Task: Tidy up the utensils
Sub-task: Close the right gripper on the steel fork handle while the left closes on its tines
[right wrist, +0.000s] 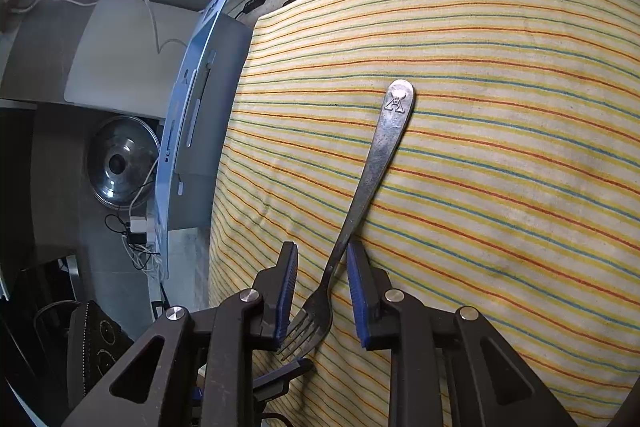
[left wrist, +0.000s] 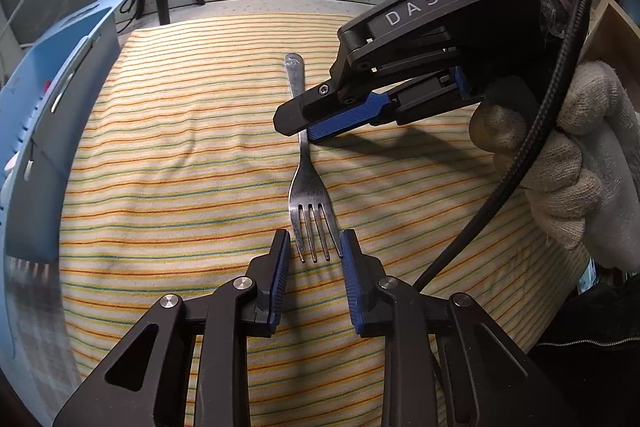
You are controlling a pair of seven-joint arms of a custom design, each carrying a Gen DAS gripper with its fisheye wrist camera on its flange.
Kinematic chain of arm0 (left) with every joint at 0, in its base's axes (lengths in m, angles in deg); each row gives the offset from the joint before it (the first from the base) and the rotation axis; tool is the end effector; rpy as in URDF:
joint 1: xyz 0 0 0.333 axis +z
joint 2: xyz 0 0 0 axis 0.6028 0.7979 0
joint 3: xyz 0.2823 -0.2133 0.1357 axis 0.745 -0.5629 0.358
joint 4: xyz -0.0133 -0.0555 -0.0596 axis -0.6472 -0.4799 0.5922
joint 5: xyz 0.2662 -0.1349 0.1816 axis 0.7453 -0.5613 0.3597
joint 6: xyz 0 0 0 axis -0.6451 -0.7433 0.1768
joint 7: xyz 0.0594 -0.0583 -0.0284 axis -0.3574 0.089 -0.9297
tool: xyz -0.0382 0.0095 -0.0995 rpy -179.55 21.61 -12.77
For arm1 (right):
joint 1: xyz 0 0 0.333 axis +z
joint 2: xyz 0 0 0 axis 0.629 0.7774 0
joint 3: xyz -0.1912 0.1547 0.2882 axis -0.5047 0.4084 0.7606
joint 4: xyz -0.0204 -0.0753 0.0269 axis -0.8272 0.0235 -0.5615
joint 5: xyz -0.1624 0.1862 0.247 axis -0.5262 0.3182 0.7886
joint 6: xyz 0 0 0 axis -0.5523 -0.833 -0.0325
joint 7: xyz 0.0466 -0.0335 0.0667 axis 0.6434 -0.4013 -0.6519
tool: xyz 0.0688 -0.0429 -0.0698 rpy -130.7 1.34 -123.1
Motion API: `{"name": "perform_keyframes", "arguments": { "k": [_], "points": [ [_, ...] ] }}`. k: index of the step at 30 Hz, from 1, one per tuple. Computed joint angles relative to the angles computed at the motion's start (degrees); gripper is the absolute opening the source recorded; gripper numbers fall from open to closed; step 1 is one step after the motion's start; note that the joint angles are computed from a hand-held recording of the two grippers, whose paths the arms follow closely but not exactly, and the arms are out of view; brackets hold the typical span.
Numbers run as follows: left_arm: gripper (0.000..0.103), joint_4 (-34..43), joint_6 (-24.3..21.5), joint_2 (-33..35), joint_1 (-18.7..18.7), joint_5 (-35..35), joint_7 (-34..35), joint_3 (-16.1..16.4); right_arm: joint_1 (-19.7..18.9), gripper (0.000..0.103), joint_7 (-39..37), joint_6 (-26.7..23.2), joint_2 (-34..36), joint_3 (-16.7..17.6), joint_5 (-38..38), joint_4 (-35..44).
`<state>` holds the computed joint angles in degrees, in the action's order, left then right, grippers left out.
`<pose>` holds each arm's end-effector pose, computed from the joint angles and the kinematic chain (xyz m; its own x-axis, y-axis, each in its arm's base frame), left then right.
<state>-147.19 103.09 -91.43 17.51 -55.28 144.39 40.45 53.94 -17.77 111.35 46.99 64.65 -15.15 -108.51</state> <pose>0.3685 -0.1086 0.5335 -0.4170 -0.8903 0.1828 -0.8155 0.2777 -0.5077 0.5154 0.2162 0.5074 0.1909 -0.7373 -0.6481 -0.9806 -0.1733 -0.0916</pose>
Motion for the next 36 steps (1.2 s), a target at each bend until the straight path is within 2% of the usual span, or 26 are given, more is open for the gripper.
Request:
{"name": "perform_keyframes", "arguments": {
  "k": [6,15,20,25,36],
  "points": [
    [0.022,0.0,-0.2,0.3,-0.8,-2.5,1.9,1.1,0.4,0.015,0.3,1.2,0.1,0.1,-0.5,-0.3],
    [0.022,1.0,-0.6,1.1,-0.4,-6.3,4.3,1.4,0.4,0.015,0.5,1.5,0.4,0.2,-0.3,-0.2],
    [0.022,0.7,-0.7,0.5,0.6,-6.2,4.2,0.4,0.3,0.009,0.9,1.6,0.4,0.1,-0.5,-0.3],
    [0.022,0.0,-0.6,-0.8,0.6,-5.5,3.2,-0.1,0.2,0.009,1.3,1.4,0.3,0.1,0.0,-0.3],
    [0.022,-1.5,-0.2,-3.4,-0.7,-4.6,2.2,1.4,0.7,0.009,1.9,1.6,0.1,0.4,0.5,-0.1]
  ]
}}
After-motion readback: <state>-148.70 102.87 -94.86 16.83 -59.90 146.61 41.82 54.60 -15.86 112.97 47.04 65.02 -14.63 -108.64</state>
